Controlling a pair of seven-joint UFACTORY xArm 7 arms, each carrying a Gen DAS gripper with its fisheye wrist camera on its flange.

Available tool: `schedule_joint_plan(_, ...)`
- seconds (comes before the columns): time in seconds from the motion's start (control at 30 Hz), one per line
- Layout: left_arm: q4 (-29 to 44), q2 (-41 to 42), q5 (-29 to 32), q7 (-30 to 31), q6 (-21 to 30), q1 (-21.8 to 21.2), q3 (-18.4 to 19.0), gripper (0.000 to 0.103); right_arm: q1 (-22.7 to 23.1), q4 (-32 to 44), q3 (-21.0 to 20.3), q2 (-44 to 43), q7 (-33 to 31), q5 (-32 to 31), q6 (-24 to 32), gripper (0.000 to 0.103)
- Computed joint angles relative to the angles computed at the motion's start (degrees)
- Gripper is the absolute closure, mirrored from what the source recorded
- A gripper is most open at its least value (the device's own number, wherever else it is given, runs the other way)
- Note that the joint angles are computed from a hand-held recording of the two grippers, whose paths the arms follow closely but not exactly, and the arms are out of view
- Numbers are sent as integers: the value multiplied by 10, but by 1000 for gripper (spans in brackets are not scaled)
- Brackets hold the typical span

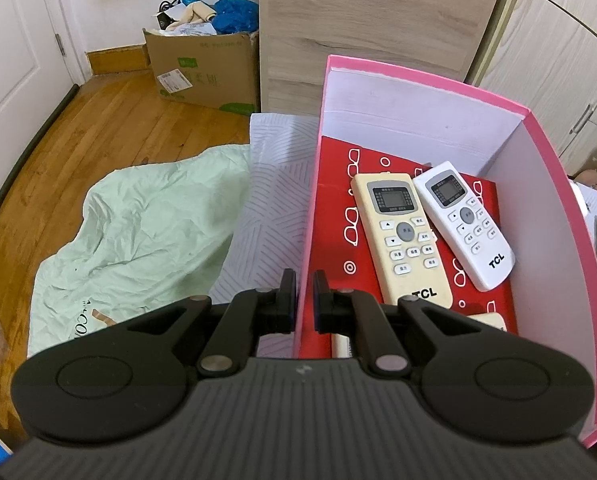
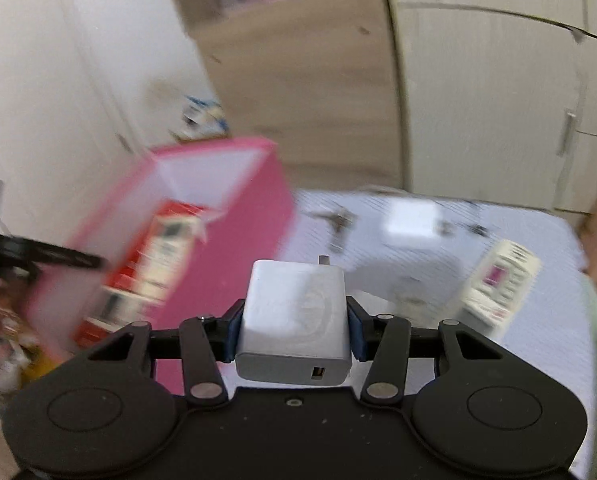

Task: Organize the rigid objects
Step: 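Lower the white charger into the pink box beside the TCL remote and release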

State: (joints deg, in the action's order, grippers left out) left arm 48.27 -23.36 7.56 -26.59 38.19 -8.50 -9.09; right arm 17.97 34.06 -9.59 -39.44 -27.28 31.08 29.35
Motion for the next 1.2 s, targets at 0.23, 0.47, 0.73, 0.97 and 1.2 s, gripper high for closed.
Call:
schedule_joint_plan(0.23, 0, 2, -1, -3, -2, 0, 0, 96, 91, 45, 6, 13, -43, 37, 8, 48)
schedule_joint_plan(0.47, 2, 1, -1, -5, -1, -2, 0, 96, 12, 150, 158, 162, 56, -131, 4, 48)
schedule_joint_plan(0.73, -4, -4, -15, 9, -8, -4, 9, 96, -37, 202, 240, 278, 198, -404, -39, 49)
schedule_joint_plan(0.97, -12, -12, -32, 29, -16, -7, 16, 96, -13, 247, 229, 324, 223, -500, 54, 49)
schedule_joint_plan(1.2, -20, -19, -47, 43, -22, -6, 20, 96, 14, 282, 211, 343, 150, -451, 134, 49)
